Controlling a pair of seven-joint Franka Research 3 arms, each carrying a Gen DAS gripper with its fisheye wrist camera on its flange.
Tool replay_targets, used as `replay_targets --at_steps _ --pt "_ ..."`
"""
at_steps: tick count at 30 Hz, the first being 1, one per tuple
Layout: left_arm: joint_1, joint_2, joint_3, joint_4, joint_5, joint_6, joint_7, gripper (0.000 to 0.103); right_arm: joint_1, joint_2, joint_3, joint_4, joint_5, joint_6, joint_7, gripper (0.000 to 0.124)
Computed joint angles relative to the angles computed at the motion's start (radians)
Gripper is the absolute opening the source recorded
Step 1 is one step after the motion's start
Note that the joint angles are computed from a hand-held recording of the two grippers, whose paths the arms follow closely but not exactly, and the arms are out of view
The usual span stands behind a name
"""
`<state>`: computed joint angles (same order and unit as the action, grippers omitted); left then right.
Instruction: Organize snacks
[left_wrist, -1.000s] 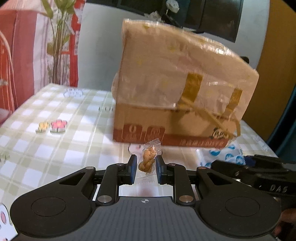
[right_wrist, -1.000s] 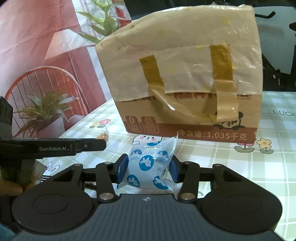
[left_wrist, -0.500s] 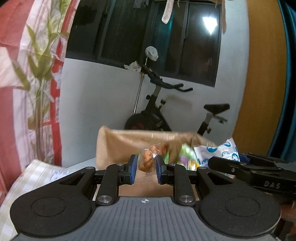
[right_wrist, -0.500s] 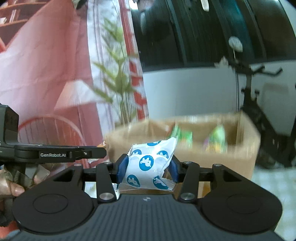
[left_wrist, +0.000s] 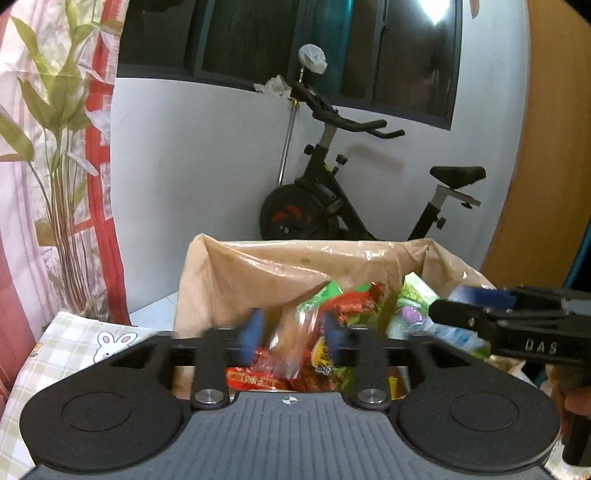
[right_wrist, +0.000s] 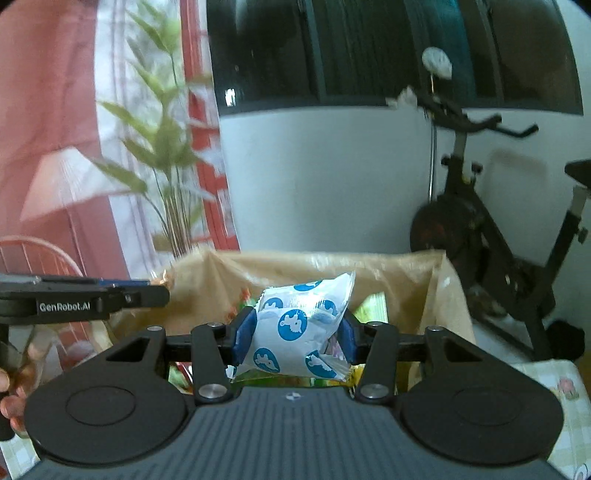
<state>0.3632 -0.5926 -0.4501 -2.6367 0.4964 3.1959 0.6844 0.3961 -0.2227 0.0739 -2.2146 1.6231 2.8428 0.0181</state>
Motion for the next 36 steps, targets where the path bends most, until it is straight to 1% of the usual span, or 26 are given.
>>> replay_targets --at_steps 2,3,4,6,9,10,12,15,18,21,24,26,28,31,32,34,36 --pt "0.024 -0.025 -0.018 -0.015 0.001 0.022 -0.011 0.074 0.002 0.006 0.007 0.002 0.004 0.033 -0.005 0.055" --pt "0.025 -0.035 -0.018 -0.020 -0.002 0.026 -0.011 0.078 0.001 0.004 0.007 0.001 0.008 0.038 -0.006 0.064" --pt "0.018 -0.041 -0.013 -0.020 -0.006 0.020 -0.008 0.079 0.000 0.002 0.004 0.000 0.012 0.036 -0.003 0.072" --pt "-0.004 -0.046 0.002 -0.012 -0.010 -0.001 0.003 0.083 -0.004 -0.006 0.002 0.000 0.020 0.041 0.003 0.078" --pt "0.006 -0.078 -0.017 -0.005 0.002 -0.029 0.001 0.089 -0.006 -0.021 0.003 -0.002 0.016 0.052 0.000 0.084" --pt "0.009 -0.091 -0.022 -0.003 0.008 -0.040 -0.001 0.090 -0.006 -0.030 0.004 -0.007 0.013 0.058 0.003 0.088" --pt "0.011 -0.120 -0.030 -0.001 0.023 -0.065 -0.008 0.093 -0.005 -0.049 0.003 -0.015 0.016 0.065 0.005 0.092" --pt "-0.002 -0.156 -0.028 0.005 0.043 -0.107 -0.025 0.096 -0.004 -0.074 0.000 -0.026 0.009 0.070 0.021 0.094" --pt "-0.046 -0.184 -0.002 0.007 0.054 -0.156 -0.041 0.097 0.001 -0.108 0.000 -0.046 0.006 0.089 0.034 0.097" --pt "-0.086 -0.216 0.012 0.011 0.066 -0.223 -0.064 0.098 0.006 -0.146 0.006 -0.066 0.033 0.116 0.014 0.102" --pt "-0.096 -0.262 -0.012 0.018 0.101 -0.307 -0.102 0.098 0.006 -0.183 0.011 -0.087 0.047 0.130 0.019 0.103" --pt "-0.102 -0.291 -0.026 0.018 0.126 -0.347 -0.134 0.098 0.005 -0.214 0.012 -0.109 0.033 0.135 0.054 0.103" --pt "-0.135 -0.312 -0.008 0.009 0.135 -0.360 -0.160 0.098 0.007 -0.239 0.014 -0.129 0.004 0.144 0.102 0.103" --pt "-0.192 -0.343 0.026 -0.014 0.135 -0.372 -0.196 0.098 0.019 -0.285 0.010 -0.170 -0.073 0.159 0.190 0.103" --pt "-0.204 -0.352 0.029 -0.018 0.136 -0.382 -0.205 0.098 0.026 -0.301 0.007 -0.185 -0.095 0.169 0.216 0.103" --pt "-0.222 -0.376 0.023 -0.025 0.142 -0.410 -0.223 0.098 0.045 -0.334 0.002 -0.215 -0.125 0.189 0.256 0.103" --pt "-0.236 -0.396 0.011 -0.027 0.154 -0.446 -0.237 0.098 0.064 -0.369 -0.011 -0.246 -0.154 0.191 0.295 0.103"
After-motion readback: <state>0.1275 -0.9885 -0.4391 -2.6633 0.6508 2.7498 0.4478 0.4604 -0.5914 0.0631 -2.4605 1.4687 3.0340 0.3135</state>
